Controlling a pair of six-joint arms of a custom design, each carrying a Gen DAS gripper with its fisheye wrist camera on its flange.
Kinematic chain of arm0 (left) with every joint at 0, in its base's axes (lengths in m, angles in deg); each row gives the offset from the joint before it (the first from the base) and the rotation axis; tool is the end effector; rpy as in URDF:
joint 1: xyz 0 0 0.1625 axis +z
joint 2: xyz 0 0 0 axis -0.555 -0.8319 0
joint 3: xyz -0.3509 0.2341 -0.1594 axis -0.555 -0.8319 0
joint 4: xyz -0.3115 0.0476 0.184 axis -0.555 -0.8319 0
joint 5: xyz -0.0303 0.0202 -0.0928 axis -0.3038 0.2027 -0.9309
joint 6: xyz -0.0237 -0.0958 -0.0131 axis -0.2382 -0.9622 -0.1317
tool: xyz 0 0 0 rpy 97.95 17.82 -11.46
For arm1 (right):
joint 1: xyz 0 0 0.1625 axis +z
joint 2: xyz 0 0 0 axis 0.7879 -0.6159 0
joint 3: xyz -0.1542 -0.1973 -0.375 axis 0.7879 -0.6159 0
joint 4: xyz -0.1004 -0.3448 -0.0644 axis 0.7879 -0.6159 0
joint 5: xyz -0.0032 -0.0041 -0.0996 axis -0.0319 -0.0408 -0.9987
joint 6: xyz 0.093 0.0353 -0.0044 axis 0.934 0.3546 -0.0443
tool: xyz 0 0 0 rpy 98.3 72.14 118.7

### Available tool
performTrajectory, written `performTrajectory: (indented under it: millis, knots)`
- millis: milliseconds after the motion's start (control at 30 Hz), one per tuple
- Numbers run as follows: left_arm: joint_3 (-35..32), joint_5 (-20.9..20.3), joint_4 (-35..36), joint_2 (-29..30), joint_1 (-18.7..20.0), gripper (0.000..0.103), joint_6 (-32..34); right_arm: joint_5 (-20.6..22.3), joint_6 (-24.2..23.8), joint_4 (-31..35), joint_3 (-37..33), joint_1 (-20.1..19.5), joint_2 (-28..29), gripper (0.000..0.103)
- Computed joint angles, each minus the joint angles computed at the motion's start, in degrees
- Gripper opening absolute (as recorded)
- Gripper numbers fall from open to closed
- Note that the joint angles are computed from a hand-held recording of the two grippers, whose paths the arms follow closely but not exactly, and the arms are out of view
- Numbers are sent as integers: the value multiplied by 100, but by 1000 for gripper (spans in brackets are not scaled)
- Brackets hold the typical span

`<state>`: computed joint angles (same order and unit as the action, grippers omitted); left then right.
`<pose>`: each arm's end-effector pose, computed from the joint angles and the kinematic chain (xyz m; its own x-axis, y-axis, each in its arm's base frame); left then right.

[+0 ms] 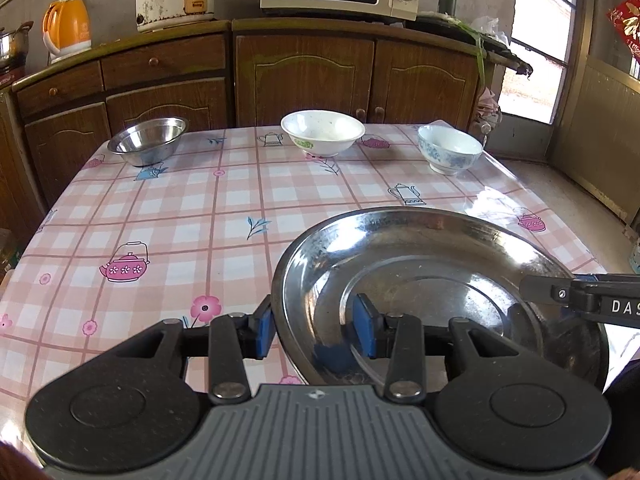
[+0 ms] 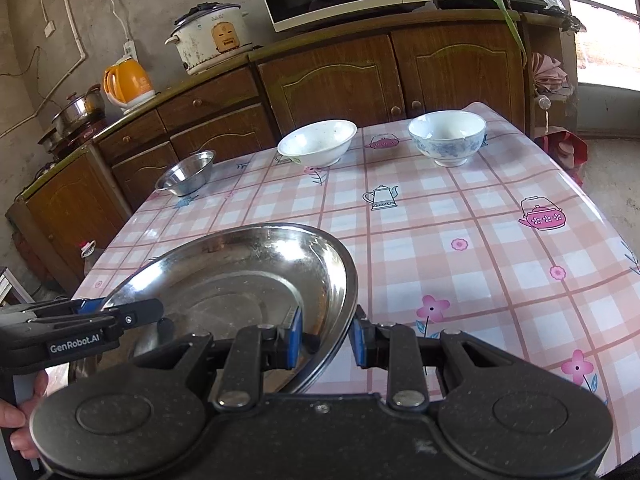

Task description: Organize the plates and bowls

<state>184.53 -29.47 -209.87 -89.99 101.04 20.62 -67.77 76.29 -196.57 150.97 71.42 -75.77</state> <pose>0.0099 -0.4860 0.3050 -0.7200 0.1258 -0.6825 0.5880 0.6329 -0.5037 0.3785 -0.4396 -0.0355 -0.8950 -0.0942 0.4360 -0.3703 0.7017 -0.6087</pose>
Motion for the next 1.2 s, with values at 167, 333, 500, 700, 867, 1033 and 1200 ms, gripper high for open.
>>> performTrajectory:
  millis: [167,333,500,700,867,1033,1200]
  knots:
    - [-178,70,92,5,32,40,-1,106,-102,252,-281,-42,30,33]
    - [-408,133,283,-8,64,40,46,194,-166,492,-593,-62,76,33]
    - [-682,140,532,-4,117,40,94,282,-236,777,-931,-107,109,33]
    - [-1012,144,718,71,185,40,139,378,-448,1098,-1391,-174,175,33]
    - [-1259,113,790,215,282,40,166,422,-545,1285,-1713,-248,289,33]
    - [-1530,67,918,378,388,40,132,460,-604,1449,-1976,-342,396,33]
    - [-1811,4,1035,559,491,40,175,470,-709,1568,-2269,-448,523,33]
